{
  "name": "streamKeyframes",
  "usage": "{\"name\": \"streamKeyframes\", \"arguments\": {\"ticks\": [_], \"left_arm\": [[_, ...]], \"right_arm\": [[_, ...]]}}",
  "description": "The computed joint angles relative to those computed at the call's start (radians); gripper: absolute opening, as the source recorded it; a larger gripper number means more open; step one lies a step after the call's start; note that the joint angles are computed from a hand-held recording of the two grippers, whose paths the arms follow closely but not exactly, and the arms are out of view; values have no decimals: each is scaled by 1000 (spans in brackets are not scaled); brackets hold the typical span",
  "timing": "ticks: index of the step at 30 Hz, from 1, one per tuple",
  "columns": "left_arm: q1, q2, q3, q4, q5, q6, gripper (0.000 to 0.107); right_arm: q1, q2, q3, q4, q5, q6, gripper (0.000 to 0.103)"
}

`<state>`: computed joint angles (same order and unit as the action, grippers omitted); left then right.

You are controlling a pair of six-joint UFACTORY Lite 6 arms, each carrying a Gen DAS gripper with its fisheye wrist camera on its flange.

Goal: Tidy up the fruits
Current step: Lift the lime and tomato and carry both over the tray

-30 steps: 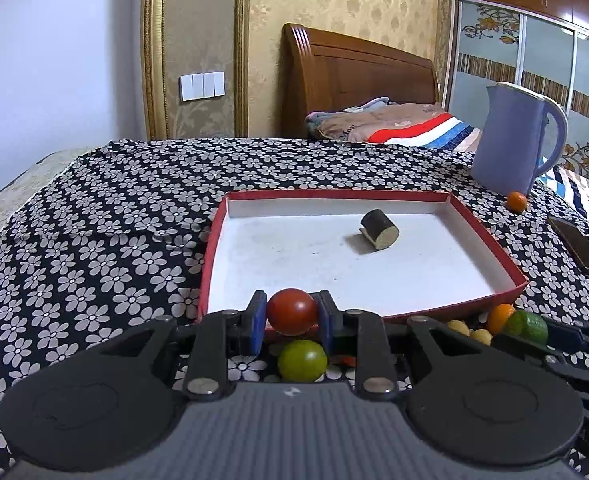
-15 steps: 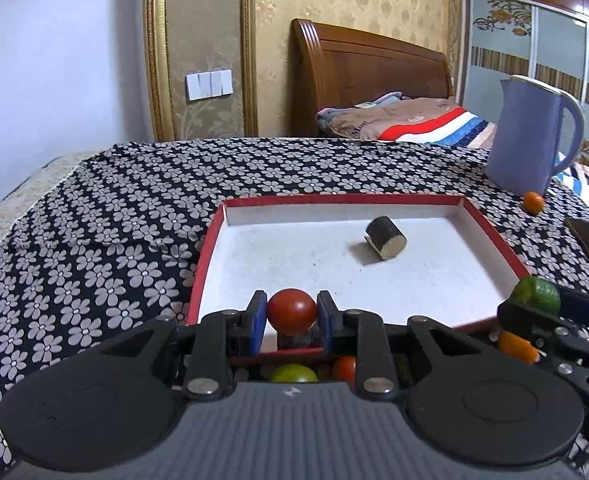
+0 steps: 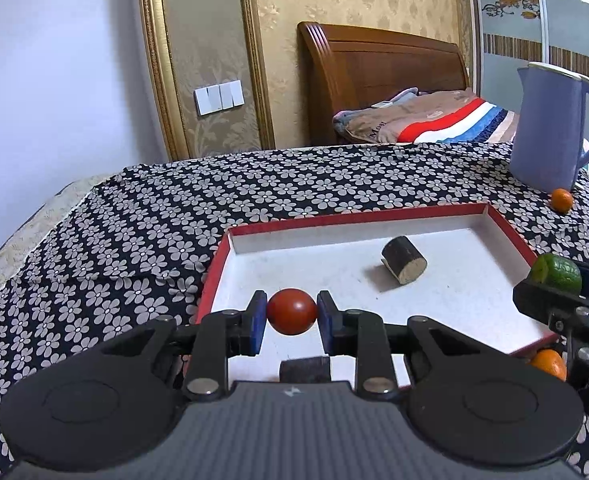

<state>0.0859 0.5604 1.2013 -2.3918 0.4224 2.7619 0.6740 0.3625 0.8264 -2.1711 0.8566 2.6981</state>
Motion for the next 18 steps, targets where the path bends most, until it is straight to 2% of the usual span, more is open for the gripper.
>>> {"name": "streamKeyframes", "arguments": {"ticks": [4, 8, 15, 18], "left_arm": [[-17, 27, 45, -2, -25, -18, 26], [-44, 61, 88, -92, -51, 59, 26], [-71, 156, 225, -56, -124, -15, 26], [-86, 187, 263, -119, -139, 51, 26]], "right_arm": [[-22, 12, 26, -14, -17, -6, 29], [-54, 36, 66, -31, -43, -15, 29], [-114, 74, 128, -76, -94, 1, 29], [-138, 92, 154, -102, -121, 13, 29]]}}
